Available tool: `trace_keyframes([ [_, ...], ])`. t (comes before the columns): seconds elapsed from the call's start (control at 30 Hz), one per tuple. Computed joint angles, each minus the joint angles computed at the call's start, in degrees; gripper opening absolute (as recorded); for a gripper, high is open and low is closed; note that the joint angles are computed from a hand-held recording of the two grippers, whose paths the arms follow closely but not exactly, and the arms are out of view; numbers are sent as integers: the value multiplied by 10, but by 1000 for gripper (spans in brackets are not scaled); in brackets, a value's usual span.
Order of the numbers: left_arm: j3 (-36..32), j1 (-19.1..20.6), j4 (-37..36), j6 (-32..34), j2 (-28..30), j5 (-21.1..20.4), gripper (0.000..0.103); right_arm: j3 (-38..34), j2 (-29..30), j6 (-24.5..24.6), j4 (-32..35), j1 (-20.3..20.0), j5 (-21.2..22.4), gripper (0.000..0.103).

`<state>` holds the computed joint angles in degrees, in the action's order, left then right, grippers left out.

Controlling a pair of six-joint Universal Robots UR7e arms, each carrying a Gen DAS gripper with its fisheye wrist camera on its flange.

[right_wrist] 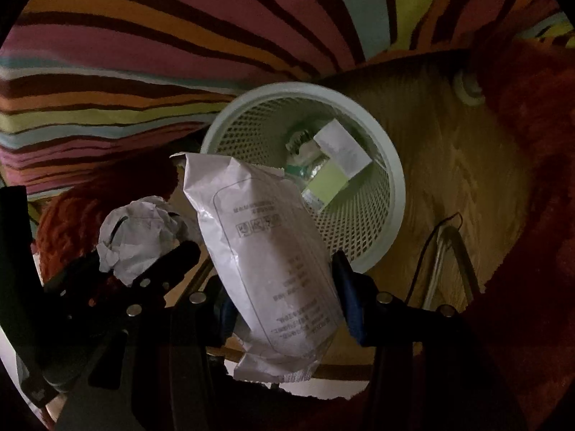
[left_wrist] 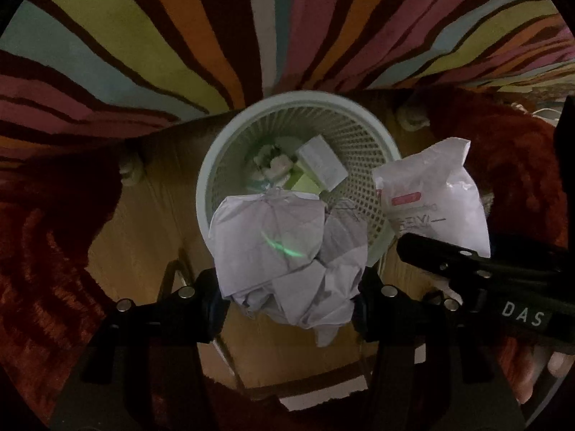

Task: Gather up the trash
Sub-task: 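Open the left tool dropping the crumpled paper while the right tool drops the white packet into the wastebasket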

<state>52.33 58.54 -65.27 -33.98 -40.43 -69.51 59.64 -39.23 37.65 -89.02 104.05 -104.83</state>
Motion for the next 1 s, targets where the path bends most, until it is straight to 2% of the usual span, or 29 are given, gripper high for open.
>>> trace_keyframes([
  [0.33,-40,18,69,-16,47,-24,54,-12,23,44,24,-25,10,46],
  [0.43,-51,26,88,-23,61,-32,54,-10,26,54,25,-35,23,46],
  [0.53,-57,30,105,-29,74,-21,54,-5,28,65,21,-41,35,46],
  [0.67,-58,36,117,-25,84,-36,54,8,27,79,13,-51,49,46],
  [1.0,-66,52,130,-45,94,-65,60,3,41,80,28,-60,59,47],
])
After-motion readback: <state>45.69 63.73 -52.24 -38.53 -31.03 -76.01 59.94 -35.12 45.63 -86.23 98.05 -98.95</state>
